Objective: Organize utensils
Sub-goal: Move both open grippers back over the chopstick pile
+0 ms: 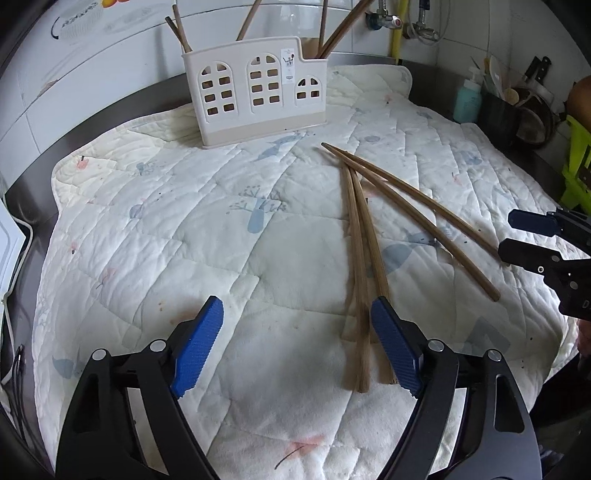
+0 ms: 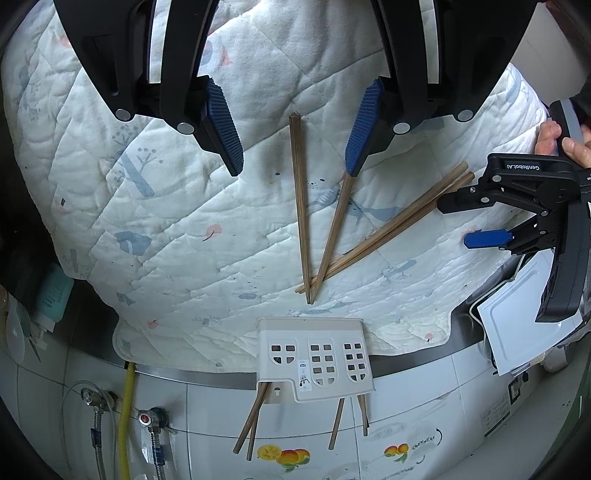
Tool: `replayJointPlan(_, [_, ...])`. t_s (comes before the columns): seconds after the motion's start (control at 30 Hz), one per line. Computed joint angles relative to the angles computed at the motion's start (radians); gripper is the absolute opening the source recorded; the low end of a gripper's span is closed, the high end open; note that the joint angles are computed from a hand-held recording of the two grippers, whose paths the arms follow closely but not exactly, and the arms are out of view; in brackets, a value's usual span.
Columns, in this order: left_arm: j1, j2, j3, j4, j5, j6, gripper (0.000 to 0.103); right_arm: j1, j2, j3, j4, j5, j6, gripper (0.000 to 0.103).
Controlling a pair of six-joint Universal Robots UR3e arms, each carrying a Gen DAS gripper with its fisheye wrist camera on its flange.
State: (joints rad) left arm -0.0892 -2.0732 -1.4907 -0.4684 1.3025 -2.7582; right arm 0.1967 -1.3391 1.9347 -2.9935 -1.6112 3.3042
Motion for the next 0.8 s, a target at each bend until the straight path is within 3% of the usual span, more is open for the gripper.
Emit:
replayJointPlan(0.2, [-0.011,-0.010,0.014,-0.015,0.008,0.008,0.080,-0.003,0.008,-0.008,0.007,0.013,-0.005,0.056])
replayJointPlan(0.33, [-0.012,-0.015,0.025,-0.037,-0.010,0.019,0.067,-0.006,0.016,-0.016,0.016,0.024,-0.004,0.053])
replayJointPlan(0.63, [-0.007,-0.023,0.045,-0.071,-0.080,0.039,0.040,-0.013,0.023,-0.034,0.044,0.051,-0.005,0.033])
replayJointPlan(0.7, [-0.011,-0.028,0.049,-0.075,-0.085,0.048,0.036,-0.015,0.028,-0.041,0.050,0.058,-0.007,0.026])
replayJointPlan(0.8, [-0.009,-0.031,0.052,-0.077,-0.102,0.052,0.032,-0.011,0.040,-0.058,0.061,0.055,-0.010,0.023])
